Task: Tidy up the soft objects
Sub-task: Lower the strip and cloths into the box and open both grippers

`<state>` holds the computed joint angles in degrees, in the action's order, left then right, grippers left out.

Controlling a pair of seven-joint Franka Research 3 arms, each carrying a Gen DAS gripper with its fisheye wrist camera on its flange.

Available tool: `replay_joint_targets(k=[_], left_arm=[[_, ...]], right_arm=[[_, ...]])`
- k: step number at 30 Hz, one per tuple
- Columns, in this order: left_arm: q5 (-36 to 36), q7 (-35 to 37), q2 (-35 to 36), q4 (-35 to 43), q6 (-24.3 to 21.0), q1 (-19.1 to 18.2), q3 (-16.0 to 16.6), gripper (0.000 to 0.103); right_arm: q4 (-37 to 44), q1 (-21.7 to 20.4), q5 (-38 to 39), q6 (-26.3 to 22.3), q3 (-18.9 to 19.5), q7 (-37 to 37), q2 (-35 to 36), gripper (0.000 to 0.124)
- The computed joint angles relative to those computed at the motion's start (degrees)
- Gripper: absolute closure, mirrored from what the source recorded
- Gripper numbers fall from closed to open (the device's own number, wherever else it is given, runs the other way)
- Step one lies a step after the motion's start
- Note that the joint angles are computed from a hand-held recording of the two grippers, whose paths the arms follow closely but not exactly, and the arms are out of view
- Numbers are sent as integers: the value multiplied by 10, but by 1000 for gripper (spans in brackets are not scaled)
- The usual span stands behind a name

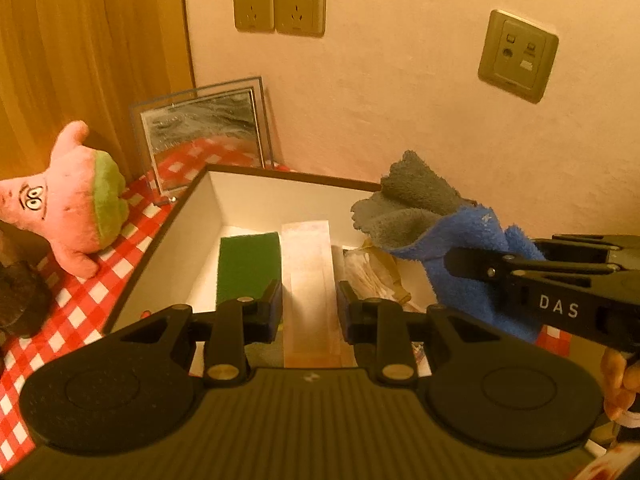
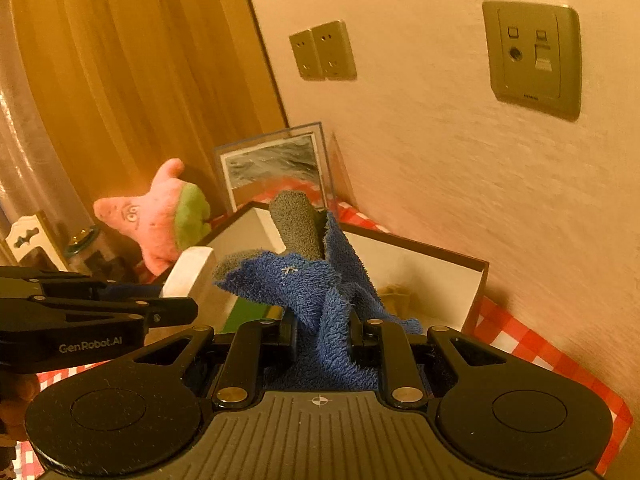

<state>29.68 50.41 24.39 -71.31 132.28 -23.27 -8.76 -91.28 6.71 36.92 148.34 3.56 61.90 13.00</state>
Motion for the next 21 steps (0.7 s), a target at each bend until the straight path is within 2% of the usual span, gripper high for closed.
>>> replay_joint_targets(k=[3,9,18,21], left_arm=[[-5,10,21,27,-14,-1,0,62],[-18,14,36,47,-27,-1,5,56],[-12,-3,18,23,-28,5,10,54],[-11,-9,9,12,-28,9,9,52]], right_arm=[[7,-2,-4,-5,-2,4,7,104],[27,-4,-11,-14,-2,14,22,104],[46,-4,-17,-17,3,20,38,104],[53,-10,8,-4,15,-7,46,101]])
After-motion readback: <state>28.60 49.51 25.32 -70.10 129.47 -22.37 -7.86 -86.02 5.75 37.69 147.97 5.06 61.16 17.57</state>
